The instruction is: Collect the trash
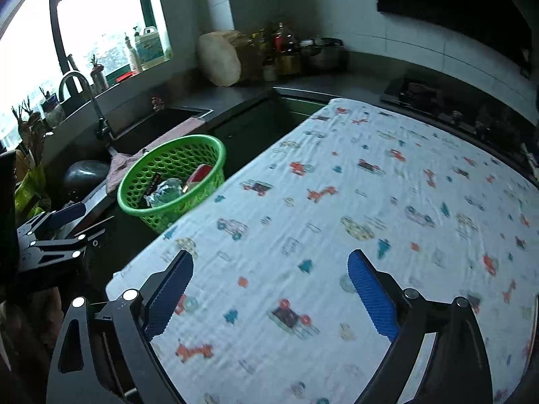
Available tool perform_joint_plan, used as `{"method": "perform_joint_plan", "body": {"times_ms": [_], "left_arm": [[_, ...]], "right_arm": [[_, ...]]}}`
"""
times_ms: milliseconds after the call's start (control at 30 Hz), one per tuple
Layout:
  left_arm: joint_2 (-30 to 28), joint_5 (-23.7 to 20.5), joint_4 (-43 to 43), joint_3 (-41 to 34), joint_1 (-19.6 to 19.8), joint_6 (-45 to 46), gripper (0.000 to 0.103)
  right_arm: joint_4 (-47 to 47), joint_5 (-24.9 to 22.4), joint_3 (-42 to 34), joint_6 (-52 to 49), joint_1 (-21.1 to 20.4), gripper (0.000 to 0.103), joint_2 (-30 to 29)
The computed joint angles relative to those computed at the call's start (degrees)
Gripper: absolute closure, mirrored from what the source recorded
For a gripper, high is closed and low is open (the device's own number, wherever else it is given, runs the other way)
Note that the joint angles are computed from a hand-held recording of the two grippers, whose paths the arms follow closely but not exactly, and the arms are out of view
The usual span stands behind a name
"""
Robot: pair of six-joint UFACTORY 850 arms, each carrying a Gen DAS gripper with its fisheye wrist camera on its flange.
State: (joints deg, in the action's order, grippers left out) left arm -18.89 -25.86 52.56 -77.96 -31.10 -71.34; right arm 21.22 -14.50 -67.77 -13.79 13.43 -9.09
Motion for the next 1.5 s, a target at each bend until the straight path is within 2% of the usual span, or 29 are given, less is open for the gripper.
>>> {"method": "perform_joint_plan", "body": {"times_ms": [167, 367, 533, 633, 733, 933, 1133, 1500], "left_arm": [[-0.6, 0.2, -0.4, -0.1, -1.1, -0.3, 0.005], [-1.5, 0.6, -2.1, -0.8, -2.1, 1.7, 0.005], [-2.3, 0.2, -2.4, -1.5, -2.9, 2.5, 0.005], [-2.9, -0.1, -1.8, -1.9, -3.4, 2.7, 0.005], [-3.0, -0.4, -1.3, -2.0, -3.7, 2.7, 0.005], [-2.7, -1.2, 0.4, -1.8, -4.2, 2.1, 0.005], [-2.5, -1.5, 0.5, -1.6, -4.2, 2.0, 0.005], [-1.8, -1.1, -0.7, -1.0, -3.9, 3.9, 0.005]], "right_arm": [[-3.5, 2.2, 4.2, 4.4, -0.1, 0.012, 3.1], [-12.8, 5.5, 9.0, 16.8, -0.4, 0.011, 6.9], [-21.4, 5.7, 11.1, 28.5, -1.1, 0.011, 8.3], [-24.0, 5.6, 12.1, 31.9, -1.4, 0.011, 8.9], [-32.0, 5.6, 12.7, 40.2, -1.2, 0.011, 9.5], [-36.3, 6.0, 13.0, 44.5, -1.0, 0.010, 9.9], [-35.8, 6.0, 12.5, 43.2, -0.4, 0.010, 9.6], [-43.5, 5.4, 12.5, 50.8, -0.3, 0.010, 9.0]]}}
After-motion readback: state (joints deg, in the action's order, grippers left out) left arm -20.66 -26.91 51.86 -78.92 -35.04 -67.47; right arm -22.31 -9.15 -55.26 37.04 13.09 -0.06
